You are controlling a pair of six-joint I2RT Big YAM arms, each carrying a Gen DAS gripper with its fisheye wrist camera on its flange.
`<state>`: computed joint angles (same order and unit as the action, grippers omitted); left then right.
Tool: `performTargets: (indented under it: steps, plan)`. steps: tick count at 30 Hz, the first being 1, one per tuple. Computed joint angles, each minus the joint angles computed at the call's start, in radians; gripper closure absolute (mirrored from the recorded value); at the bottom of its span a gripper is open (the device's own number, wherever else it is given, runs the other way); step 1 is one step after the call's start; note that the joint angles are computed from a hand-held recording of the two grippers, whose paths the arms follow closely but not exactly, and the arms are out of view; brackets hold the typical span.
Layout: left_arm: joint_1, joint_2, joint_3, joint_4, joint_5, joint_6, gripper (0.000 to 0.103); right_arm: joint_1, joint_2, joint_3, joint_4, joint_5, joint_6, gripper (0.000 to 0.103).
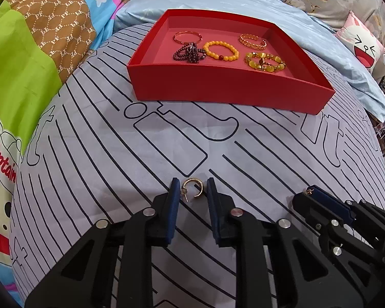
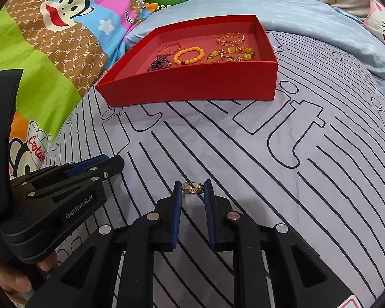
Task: Organize jewelry
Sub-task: 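Close the right tool on the small gold hoop earring, then carry the gold hoop with right tool into the tray and release it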
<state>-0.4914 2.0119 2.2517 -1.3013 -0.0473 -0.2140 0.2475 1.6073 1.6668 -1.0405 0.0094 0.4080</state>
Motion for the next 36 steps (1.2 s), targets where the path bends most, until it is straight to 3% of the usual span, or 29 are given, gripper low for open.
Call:
performTargets:
  steps: [24, 36]
  plan:
    - [-0.012, -0.023, 0.021, -0.017, 0.035, -0.013, 0.086, 0.006, -0.03, 0.008, 0.013, 0.011, -0.011, 0.087]
    - [-0.014, 0.036, 0.188, -0.059, 0.037, -0.004, 0.086, -0.007, -0.016, 0.098, 0.018, 0.026, -0.038, 0.087]
